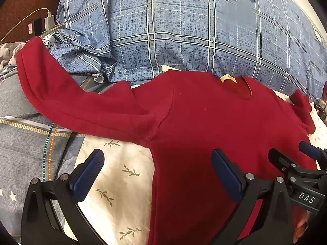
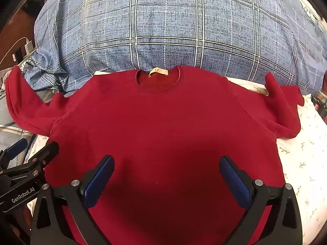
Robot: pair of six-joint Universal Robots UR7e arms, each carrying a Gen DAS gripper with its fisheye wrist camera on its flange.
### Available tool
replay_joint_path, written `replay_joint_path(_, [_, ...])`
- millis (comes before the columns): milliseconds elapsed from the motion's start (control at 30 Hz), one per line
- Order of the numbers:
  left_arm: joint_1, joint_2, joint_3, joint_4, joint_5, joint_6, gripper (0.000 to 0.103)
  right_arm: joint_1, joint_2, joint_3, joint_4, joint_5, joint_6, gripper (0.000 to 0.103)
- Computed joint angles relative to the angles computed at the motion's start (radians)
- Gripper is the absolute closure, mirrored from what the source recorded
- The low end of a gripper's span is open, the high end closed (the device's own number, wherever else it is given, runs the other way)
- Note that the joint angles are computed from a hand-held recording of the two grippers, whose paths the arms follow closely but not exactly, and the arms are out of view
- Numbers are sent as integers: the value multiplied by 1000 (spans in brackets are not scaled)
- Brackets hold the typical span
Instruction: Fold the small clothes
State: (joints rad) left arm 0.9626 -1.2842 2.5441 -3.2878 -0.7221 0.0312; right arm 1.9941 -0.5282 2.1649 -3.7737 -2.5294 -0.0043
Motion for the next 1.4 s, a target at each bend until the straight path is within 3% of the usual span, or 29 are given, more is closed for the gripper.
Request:
replay_joint_path(400, [21,6,-21,-45,29,36,0,-10,22,-49,34,9,-31,0])
replay_joint_path(633, [40,-38,-62,26,91,28,0,-15,21,-60,66,52,-38,1])
replay_joint_path(833, [112,-60,-188,33,195,61,0,-13,11,-70,71,64,-55,1])
replay_joint_path(1100, [228,75,-416,-179,305,272,0,-33,14,-64,107,92,-40,1])
replay_joint_path(1200, [269,128,-487,-224,331,330,10,-44,15,-64,114,100,-34,1])
replay_joint_path(1300, [282,213,-561,-401,350,530,20,-55,18,-62,116,114,-28,0])
replay_joint_path(1367, [293,234,-593,-440,328,579,26,-56,22,-63,124,116,-28,0])
replay_joint_path(1400, [298,233,-601,-446,313,588,37,-56,26,-65,124,112,-33,0])
